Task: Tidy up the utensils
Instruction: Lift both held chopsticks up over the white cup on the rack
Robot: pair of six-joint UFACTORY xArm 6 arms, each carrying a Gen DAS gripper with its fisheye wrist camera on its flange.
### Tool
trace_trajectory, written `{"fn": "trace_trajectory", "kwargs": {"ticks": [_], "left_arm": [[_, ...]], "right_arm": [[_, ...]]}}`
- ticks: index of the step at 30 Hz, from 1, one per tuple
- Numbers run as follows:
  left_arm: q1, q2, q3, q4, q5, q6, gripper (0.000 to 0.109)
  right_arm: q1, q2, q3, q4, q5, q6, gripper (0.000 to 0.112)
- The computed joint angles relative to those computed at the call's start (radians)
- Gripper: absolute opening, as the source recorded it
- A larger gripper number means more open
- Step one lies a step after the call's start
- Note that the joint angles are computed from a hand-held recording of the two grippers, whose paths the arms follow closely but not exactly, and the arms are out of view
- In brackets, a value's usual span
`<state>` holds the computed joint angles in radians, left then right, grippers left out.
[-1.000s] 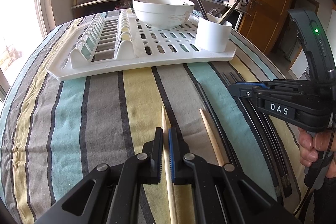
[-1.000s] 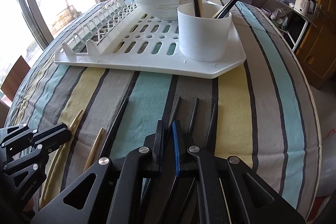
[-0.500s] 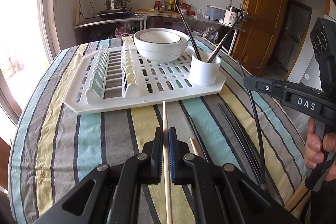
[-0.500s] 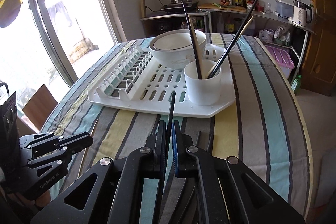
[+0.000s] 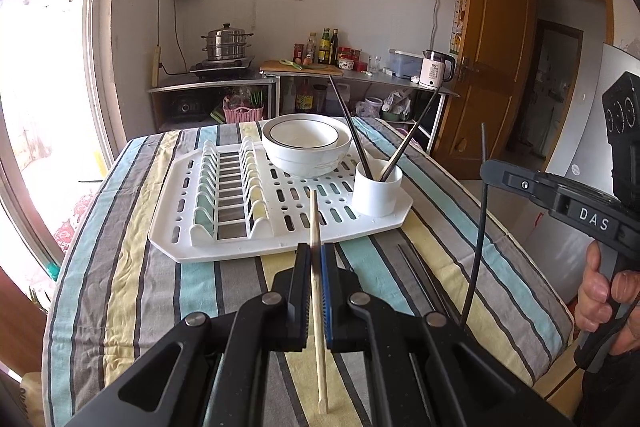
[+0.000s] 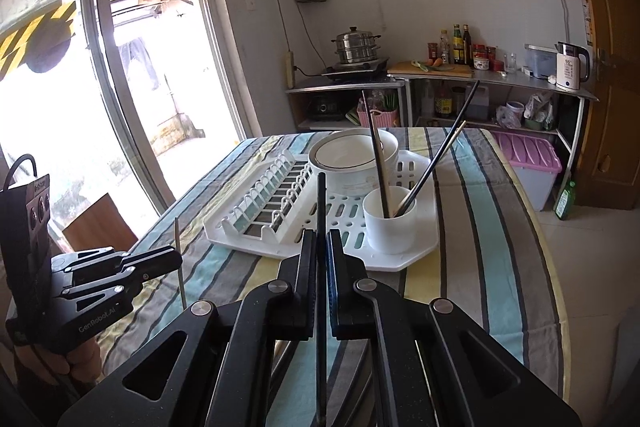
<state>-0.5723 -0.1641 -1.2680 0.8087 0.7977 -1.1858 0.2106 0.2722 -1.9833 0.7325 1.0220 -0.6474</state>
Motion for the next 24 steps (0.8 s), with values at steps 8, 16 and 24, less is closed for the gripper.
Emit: {"fn": "trace_trajectory", "kwargs": {"ticks": [8,16,24], "left_arm": [[-0.015,-0.008,-0.006,0.014,0.008,-0.007,0.004],[-0.010,0.001,-0.032,0.015,0.007,0.000,0.004],[0.020,0.053,-0.115,-0.029,-0.025,0.080,0.004]], "right_arm": [[-0.008,-0.033,0.050,0.028,-0.020,-0.043,0.005],[-0.018,-0.046,0.055,0.046,-0.029,-0.077,0.004],[-0.024,-0.010,-0.010,0.044,-0.035,-0.072,0.004]]}}
